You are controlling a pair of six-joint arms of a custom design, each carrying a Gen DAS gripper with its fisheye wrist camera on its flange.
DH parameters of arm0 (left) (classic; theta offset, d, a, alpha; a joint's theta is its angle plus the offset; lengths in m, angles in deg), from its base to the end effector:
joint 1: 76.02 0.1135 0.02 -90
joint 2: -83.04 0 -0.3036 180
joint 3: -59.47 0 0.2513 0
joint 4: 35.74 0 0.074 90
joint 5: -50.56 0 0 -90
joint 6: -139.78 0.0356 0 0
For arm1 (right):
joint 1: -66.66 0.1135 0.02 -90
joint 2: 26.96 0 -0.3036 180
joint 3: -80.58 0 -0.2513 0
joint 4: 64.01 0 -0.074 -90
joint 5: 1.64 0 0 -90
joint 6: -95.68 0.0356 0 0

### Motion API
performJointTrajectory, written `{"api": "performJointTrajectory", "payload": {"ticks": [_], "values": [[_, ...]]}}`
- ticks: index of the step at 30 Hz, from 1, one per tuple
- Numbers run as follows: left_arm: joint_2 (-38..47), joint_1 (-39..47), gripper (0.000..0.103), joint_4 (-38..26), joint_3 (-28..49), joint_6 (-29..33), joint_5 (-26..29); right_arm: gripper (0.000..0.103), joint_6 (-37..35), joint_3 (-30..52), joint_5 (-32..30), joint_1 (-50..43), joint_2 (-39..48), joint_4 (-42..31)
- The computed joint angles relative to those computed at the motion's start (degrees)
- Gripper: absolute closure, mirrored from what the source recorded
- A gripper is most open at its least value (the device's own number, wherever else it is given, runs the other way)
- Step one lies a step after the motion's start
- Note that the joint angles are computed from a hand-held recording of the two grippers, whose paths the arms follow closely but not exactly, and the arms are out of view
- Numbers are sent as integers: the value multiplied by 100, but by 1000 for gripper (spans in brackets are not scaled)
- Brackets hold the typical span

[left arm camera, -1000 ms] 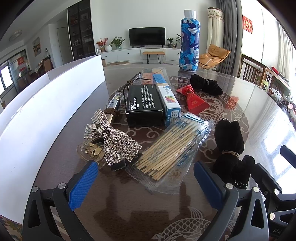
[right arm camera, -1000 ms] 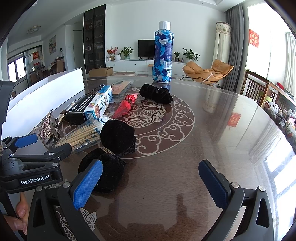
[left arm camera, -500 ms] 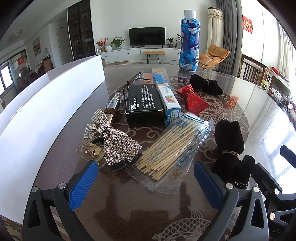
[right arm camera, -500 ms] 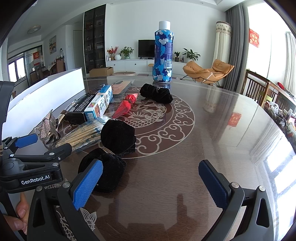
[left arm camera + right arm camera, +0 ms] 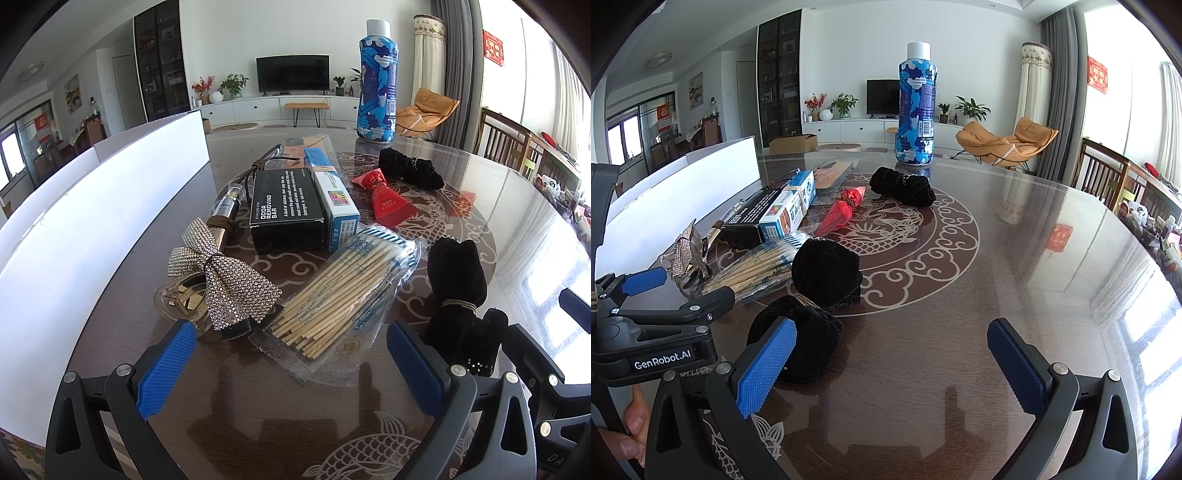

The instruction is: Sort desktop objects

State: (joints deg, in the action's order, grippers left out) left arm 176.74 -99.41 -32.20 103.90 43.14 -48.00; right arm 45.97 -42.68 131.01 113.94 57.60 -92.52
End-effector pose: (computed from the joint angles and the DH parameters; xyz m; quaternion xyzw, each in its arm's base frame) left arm 0.2589 -0.1062 0.1478 0.1067 0.9180 -0.0306 0.3808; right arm 0.2002 0.1813 0.2151 0.0508 0.8964 -0.0646 0.4356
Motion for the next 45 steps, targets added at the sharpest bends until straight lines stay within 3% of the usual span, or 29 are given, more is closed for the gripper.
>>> {"api": "performJointTrajectory", "payload": {"ticks": [19,23,27,32,38,45], "values": [[-28,16,0,13,-14,41,21,0,-33,-137,-257,-205,-215,19],[-324,319,0,-22,-297,125,271,0,-150,-123,-378,-250,-183,44],[-691,740,0,127,-789,581,249,0,-373,-143,-498,-247,-163,185],[-837,1554,0,-18,-976,847,890,0,-786,-145,-1039,-290,-76,442],[-821,1764,0,-184,-981,1022,1225,0,-1358,433,-1425,-101,432,134],[-939,1493,0,-426,-961,1109,1126,0,-1331,922,-1678,-186,981,-413]]}}
